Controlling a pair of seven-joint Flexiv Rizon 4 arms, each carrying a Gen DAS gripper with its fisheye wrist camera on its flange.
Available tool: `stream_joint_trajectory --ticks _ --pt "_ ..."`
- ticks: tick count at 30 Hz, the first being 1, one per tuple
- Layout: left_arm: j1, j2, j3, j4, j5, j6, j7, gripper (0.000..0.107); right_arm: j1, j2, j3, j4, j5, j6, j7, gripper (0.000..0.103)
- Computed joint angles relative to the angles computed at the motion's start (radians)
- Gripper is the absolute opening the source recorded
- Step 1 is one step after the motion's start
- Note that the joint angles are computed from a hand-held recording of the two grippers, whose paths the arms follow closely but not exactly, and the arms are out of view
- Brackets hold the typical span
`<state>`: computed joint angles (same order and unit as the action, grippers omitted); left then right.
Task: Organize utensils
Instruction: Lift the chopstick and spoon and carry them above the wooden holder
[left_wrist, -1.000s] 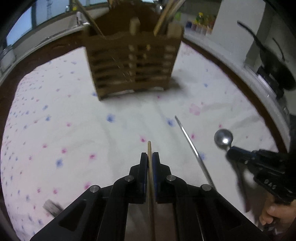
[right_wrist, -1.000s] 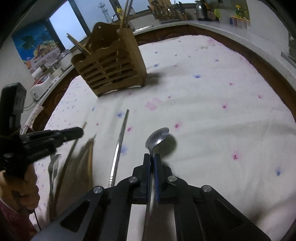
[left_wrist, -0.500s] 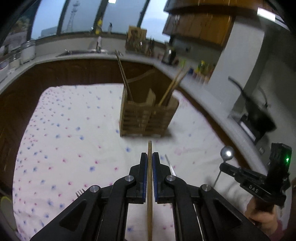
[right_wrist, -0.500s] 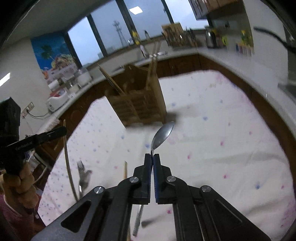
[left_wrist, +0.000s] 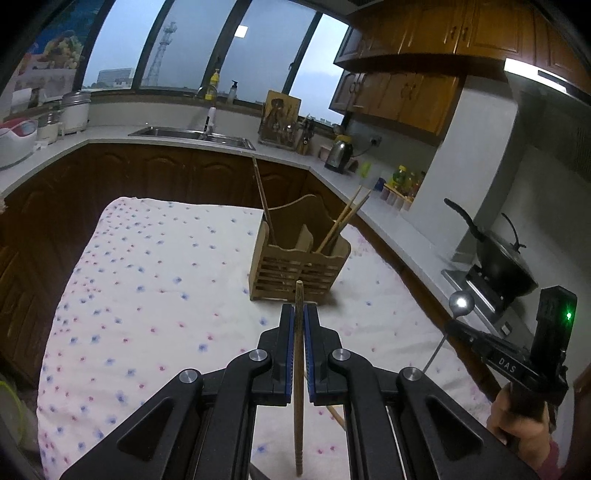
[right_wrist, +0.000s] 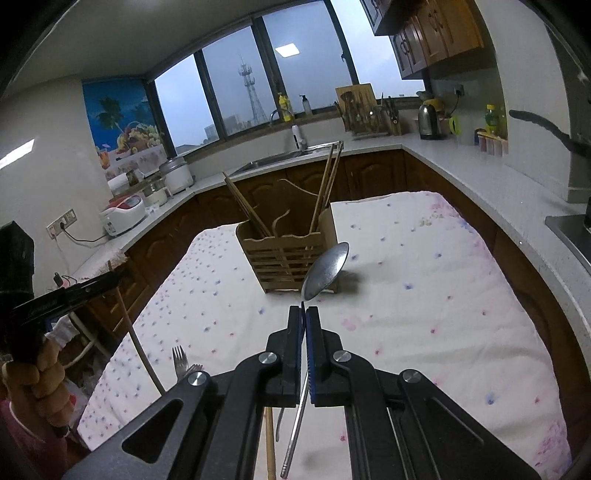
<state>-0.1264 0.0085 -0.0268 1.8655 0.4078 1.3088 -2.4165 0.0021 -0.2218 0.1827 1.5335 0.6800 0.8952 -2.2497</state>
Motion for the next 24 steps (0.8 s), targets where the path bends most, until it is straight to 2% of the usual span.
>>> stream_joint_trajectory --ticks 12,21,24 --pt "0.015 0.003 0.004 -0.013 0.081 0.034 -0.084 0.003 -0.003 -0.021 0.005 -0.026 0.019 0.010 -0.007 0.002" --pt "0.024 -0.010 0.010 -0.065 0.209 0.032 -0.201 0.003 -0.008 -0.062 0.018 -0.078 0.015 0.022 -0.004 0.002" --pt "0.025 -0.023 0.018 -0.080 0.217 0.044 -0.204 0.003 -0.006 -0.082 0.026 -0.104 0.012 0.031 -0.002 0.002"
